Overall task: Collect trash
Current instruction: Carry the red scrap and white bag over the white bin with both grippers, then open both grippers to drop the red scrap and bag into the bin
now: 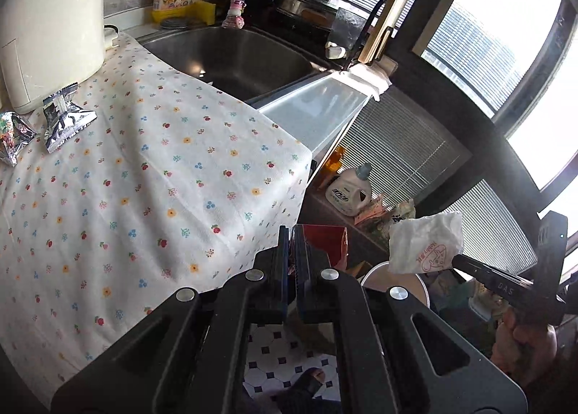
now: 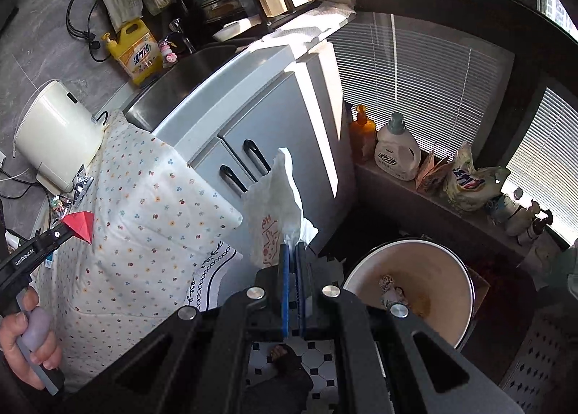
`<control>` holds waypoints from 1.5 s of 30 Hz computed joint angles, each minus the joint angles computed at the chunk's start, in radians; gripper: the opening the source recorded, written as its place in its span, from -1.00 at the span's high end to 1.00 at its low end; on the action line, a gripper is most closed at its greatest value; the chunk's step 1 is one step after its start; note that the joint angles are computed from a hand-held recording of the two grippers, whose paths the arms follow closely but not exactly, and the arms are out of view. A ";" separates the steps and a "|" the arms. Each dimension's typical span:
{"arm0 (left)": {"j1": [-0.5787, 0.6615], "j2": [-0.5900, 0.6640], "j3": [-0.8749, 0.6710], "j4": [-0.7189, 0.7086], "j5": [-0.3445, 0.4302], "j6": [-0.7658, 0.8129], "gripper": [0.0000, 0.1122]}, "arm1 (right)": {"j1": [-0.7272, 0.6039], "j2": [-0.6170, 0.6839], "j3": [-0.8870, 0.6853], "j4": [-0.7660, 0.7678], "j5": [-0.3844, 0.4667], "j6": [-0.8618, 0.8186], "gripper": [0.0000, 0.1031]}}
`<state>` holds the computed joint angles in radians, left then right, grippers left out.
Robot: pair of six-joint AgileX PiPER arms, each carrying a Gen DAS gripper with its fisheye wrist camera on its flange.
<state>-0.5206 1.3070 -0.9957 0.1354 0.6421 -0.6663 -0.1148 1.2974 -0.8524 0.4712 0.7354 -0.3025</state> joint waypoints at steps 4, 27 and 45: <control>-0.125 0.069 -0.048 0.085 0.016 -0.139 0.93 | -0.166 0.001 0.051 0.058 0.038 -0.155 0.92; -0.469 0.381 -0.240 0.261 0.019 -0.543 0.93 | -0.699 0.193 0.064 0.070 0.154 -0.647 -0.13; -0.543 0.633 -0.511 0.182 -0.038 -0.459 0.24 | -0.945 0.256 -0.091 0.076 0.277 -0.772 -0.14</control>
